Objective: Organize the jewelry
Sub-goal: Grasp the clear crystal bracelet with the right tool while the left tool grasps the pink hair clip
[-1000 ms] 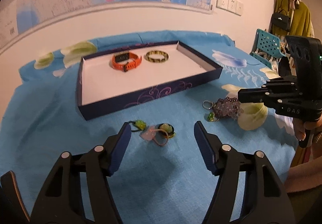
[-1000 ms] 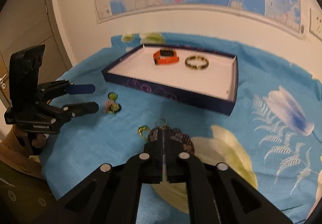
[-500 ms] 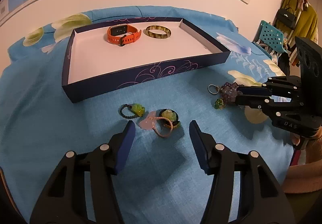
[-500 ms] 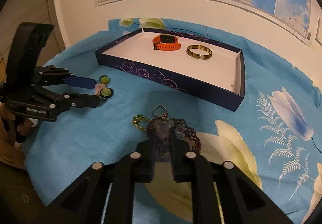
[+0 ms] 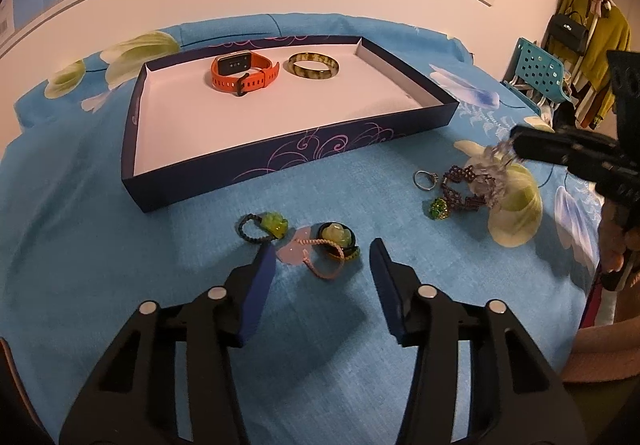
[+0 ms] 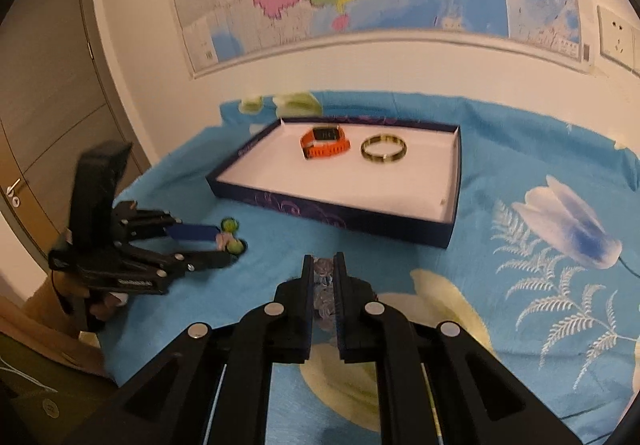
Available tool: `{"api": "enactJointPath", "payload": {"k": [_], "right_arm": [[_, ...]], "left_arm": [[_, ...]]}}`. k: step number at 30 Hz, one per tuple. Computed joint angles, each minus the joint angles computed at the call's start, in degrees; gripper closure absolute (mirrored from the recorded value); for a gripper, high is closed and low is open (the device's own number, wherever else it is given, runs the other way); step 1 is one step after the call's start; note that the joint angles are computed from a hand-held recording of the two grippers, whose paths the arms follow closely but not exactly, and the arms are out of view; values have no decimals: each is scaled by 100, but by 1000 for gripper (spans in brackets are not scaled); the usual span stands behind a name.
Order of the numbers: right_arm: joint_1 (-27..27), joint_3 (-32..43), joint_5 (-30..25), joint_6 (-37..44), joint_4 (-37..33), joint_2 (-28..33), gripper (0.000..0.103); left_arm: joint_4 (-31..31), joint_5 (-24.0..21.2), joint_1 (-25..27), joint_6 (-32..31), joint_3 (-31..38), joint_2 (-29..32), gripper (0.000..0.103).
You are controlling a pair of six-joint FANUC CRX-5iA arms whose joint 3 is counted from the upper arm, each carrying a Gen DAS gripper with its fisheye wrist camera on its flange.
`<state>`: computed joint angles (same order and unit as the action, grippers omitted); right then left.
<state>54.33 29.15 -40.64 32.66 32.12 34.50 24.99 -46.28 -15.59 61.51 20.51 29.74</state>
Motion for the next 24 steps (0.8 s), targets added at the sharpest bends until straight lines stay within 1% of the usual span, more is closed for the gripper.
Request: {"api": "enactJointPath", "payload": {"k": [3,6,12,15,16,17,23,24], "right_arm": [[-5,-97,155,-133,127,-66,95],[-27,-213,363,-281,227,-142,95],[-71,-318,595,-493,378,-186,95],[-90,-361,700,-600,454,-199,95],[-91,-372,718,-611,464,-206,95],[-96,-385,743,-638,495,-211,95],[-126,-300,758,-551,388,-165,95],[-128,-278,748,-545,367,-150,95]], "left_arm": [[-84,-56,-7,64,98,47,63],[-44,-52,-1,48,91,50,75],[-93,48,-16,48,29,-2,80],[39,115,8,-42,-78,-49,84],[101,151,16,-93,-135,-76,94],[142,164,23,-124,-166,-91,97],[259,185,54,-206,-240,-116,97],[225,195,53,-176,-228,-114,95]]}}
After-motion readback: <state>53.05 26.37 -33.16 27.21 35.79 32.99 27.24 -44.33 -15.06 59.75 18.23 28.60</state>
